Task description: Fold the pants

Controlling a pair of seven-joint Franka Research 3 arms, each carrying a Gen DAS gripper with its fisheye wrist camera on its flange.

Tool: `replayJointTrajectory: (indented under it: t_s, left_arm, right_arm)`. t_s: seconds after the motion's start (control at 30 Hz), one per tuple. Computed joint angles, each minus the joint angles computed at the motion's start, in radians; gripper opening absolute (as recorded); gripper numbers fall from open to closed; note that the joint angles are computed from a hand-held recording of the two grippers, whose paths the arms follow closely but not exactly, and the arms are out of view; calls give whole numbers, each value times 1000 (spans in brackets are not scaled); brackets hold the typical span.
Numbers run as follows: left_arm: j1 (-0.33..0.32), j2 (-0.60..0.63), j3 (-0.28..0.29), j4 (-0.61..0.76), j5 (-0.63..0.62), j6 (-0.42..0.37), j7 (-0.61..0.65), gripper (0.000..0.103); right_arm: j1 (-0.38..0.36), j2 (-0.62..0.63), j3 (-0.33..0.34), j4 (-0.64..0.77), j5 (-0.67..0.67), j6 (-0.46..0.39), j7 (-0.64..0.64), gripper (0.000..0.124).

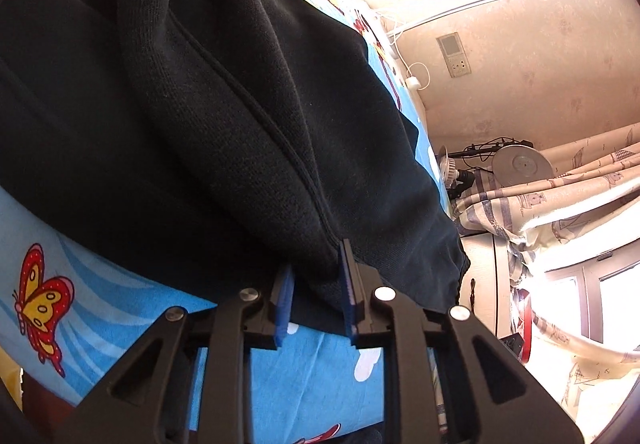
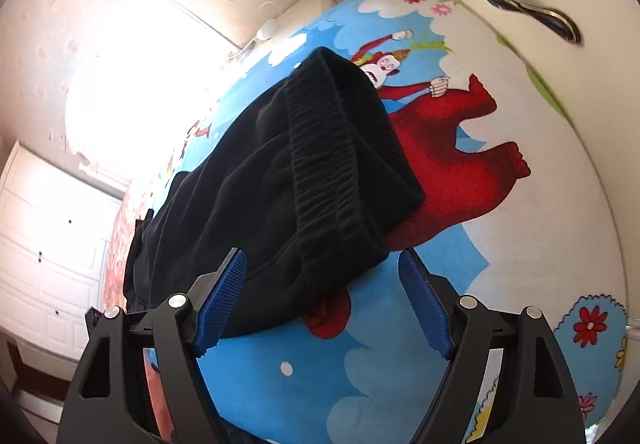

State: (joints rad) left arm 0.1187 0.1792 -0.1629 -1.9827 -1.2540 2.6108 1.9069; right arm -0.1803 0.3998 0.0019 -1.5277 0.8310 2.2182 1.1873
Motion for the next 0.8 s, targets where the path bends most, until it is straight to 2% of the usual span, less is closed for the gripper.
replayJointTrajectory:
  t_s: [0.03,0.07,0.1,0.13,0.17,0.27,0.37,0.43,0.47,0.5,0.53,0.57,0.63,0.8]
  left_arm:
    - [0,14,0,14,1,-3,-8,21]
    - [3,26,0,25,2,-9,-13,20]
    - [2,38,-2,39,14,-7,-24,12]
    - [2,46,-2,52,39,-7,-48,9]
    - [1,55,-6,71,56,-8,-66,8]
    - [10,75,-17,149,116,-18,-99,8]
    - [17,30,-40,156,83,35,-49,8]
    - [8,-20,-41,95,63,40,-35,8]
    - [6,-32,-36,63,45,10,-36,8]
    - [4,-30,-29,38,24,-25,-41,7]
    - [-8,-22,-20,19,48,-26,-70,8]
    - [-15,-13,-14,2,63,-20,-91,8]
    - [-15,-10,-16,-18,10,-10,-63,7]
    - [-39,-32,-9,-12,41,29,-51,8]
  right_arm:
    - [3,18,-3,19,-4,-5,32,53]
    - [5,28,-4,34,-12,-10,56,40]
    - [15,31,-9,41,-34,4,82,32]
    - [18,35,-9,59,-49,3,92,19]
    - [21,41,-7,85,-67,-1,97,14]
    - [15,63,13,203,-86,-15,50,12]
    - [49,55,9,245,-159,56,13,11]
    - [76,47,-23,206,-245,110,41,11]
    - [83,60,-40,197,-288,110,74,11]
    - [76,86,-44,205,-307,80,101,11]
    - [70,105,-42,206,-322,53,112,11]
    - [76,108,-43,183,-347,63,110,11]
    - [90,74,-44,116,-381,124,101,11]
    - [88,37,-35,77,-381,165,80,10]
